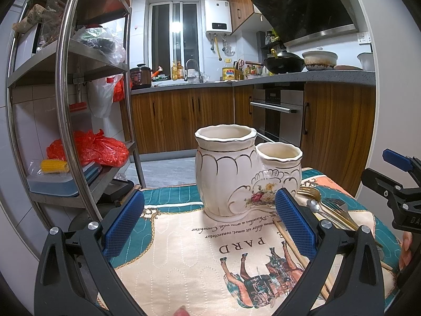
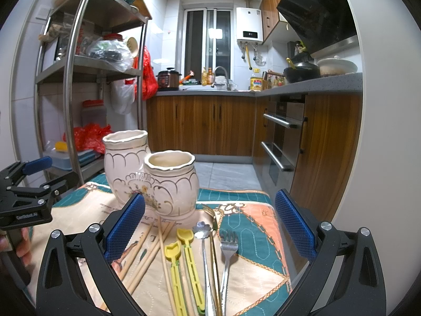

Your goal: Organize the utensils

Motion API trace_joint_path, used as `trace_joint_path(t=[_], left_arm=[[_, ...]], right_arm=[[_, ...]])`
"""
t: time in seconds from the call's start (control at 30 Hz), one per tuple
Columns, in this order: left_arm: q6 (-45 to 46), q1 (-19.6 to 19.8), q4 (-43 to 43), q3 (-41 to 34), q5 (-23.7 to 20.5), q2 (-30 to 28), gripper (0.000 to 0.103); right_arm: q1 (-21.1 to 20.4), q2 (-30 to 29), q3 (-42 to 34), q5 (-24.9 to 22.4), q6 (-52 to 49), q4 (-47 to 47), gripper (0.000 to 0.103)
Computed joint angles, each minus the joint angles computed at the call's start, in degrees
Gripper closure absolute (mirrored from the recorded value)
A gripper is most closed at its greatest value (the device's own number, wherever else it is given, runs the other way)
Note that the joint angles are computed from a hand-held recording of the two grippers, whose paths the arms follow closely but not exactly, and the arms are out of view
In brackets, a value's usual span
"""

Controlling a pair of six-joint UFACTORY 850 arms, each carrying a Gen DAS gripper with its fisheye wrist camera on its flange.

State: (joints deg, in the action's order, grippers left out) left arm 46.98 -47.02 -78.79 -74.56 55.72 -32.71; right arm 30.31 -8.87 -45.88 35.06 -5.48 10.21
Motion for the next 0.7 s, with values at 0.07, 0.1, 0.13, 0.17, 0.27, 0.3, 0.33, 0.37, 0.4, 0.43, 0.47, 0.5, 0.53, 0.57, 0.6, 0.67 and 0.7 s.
trace_joint_path(t=[0.07,0.1,0.13,0.17,0.27,0.3,0.33,0.37,0.4,0.43,0.47,0.5,0.53,0.57,0.6,0.67,0.7], left_arm=[[0.1,0.0,-0.1,-0.1,0.0,0.0,0.005],[0.2,0.0,-0.2,-0.1,0.0,0.0,0.005],[0.4,-0.1,-0.4,-0.2,0.1,-0.1,0.005],[0.5,-0.1,-0.6,-0.2,0.1,-0.2,0.005],[0.8,0.2,-0.2,-0.4,-1.4,-0.3,0.005],[1.3,0.4,-0.3,-0.5,-2.4,-0.2,0.005],[2.8,0.7,-0.8,-1.0,-4.1,-0.3,0.005],[4.6,0.9,-1.8,-1.6,-6.1,-0.5,0.005],[5.8,1.1,-2.5,-2.0,-7.3,-0.7,0.005],[8.4,1.3,-4.6,-2.8,-9.2,-1.0,0.005],[10.7,1.5,-5.9,-3.5,-11.0,-1.2,0.005],[12.5,1.7,-6.9,-3.8,-12.7,-1.3,0.005],[15.6,1.8,-8.9,-4.6,-14.3,-1.7,0.005],[18.2,1.9,-10.9,-5.3,-15.3,-2.1,0.005],[20.7,2.1,-13.0,-5.9,-16.6,-2.4,0.005],[25.3,2.7,-17.1,-6.9,-20.4,-2.8,0.005],[27.0,2.9,-18.8,-7.3,-21.6,-3.0,0.005]], right_arm=[[0.0,0.0,0.0,0.0,0.0,0.0,0.005],[0.0,0.0,0.0,0.0,0.0,0.0,0.005],[0.0,0.0,0.1,0.1,0.0,0.1,0.005],[0.0,0.0,0.0,0.0,0.0,0.1,0.005],[0.1,0.0,0.0,0.1,-0.3,0.6,0.005],[0.1,-0.1,0.0,0.1,-0.4,1.0,0.005],[0.2,-0.1,-0.1,0.0,-0.3,1.3,0.005],[0.0,-0.1,-0.2,-0.7,-0.1,1.3,0.005],[-0.8,0.1,-0.2,-1.7,1.2,-0.3,0.005],[-1.1,0.2,0.1,-2.1,2.4,-1.7,0.005],[-1.5,0.5,0.2,-2.8,2.9,-2.7,0.005],[-2.0,0.7,0.2,-4.2,3.3,-3.9,0.005],[-2.3,1.0,0.0,-5.7,2.8,-4.6,0.005],[-2.4,1.3,-0.1,-7.2,1.4,-4.4,0.005],[-2.6,1.4,-0.5,-8.3,0.1,-3.9,0.005],[-2.7,1.5,-1.1,-11.0,-3.4,-1.7,0.005],[-2.8,1.4,-1.4,-11.9,-4.9,-0.5,0.005]])
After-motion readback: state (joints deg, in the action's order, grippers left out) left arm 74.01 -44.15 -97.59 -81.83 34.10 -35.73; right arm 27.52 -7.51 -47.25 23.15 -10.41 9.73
